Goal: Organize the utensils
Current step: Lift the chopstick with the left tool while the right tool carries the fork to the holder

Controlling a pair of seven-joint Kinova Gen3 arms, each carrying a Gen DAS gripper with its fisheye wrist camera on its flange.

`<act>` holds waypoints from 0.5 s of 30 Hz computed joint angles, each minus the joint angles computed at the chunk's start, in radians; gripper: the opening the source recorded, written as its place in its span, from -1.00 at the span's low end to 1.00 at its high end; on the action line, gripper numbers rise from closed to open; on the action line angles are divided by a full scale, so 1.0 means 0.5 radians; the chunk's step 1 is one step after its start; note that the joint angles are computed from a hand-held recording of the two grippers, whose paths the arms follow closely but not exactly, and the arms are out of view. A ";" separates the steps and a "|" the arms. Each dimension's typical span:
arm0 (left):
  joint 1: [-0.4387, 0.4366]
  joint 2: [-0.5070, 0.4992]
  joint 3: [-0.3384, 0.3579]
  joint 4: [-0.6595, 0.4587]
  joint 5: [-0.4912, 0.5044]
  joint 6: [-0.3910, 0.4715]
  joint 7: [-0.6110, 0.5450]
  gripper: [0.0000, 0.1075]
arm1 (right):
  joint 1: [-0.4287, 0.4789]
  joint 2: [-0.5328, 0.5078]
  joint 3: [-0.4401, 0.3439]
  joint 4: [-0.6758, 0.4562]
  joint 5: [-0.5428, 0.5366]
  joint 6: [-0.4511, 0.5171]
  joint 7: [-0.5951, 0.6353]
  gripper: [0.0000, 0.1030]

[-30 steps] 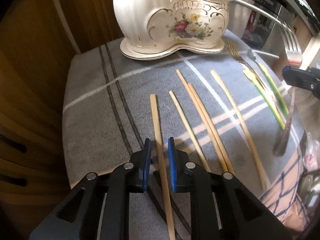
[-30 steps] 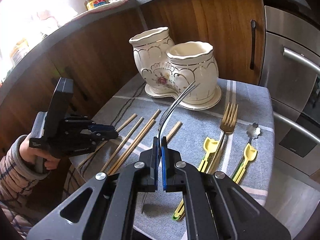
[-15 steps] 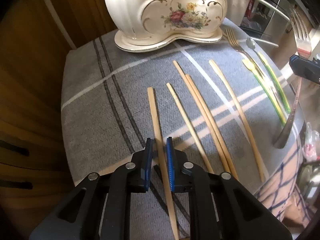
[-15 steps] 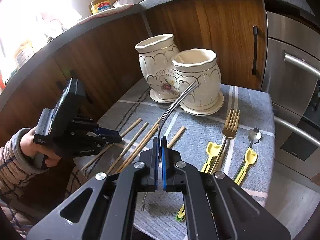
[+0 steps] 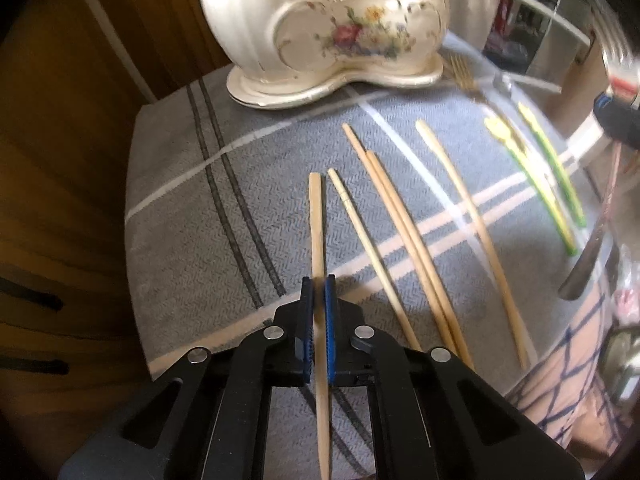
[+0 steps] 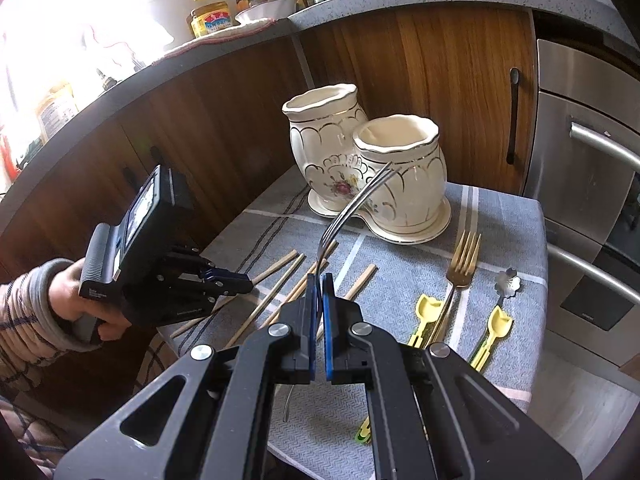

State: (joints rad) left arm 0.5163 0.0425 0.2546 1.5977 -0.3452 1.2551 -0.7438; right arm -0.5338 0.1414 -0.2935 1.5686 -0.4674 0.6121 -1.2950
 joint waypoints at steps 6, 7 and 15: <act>0.011 -0.242 0.068 0.147 -0.132 -0.215 0.216 -0.90 | -0.003 -0.045 0.014 0.009 0.035 -0.023 -0.013 -0.95; -0.016 -0.284 0.110 0.164 -0.168 -0.236 0.260 -0.90 | -0.007 -0.049 0.021 -0.001 0.057 -0.026 -0.025 -0.95; -0.223 -0.479 0.439 0.144 -0.681 -0.366 0.593 -0.90 | -0.072 -0.035 0.061 -0.164 0.322 -0.047 -0.223 -0.96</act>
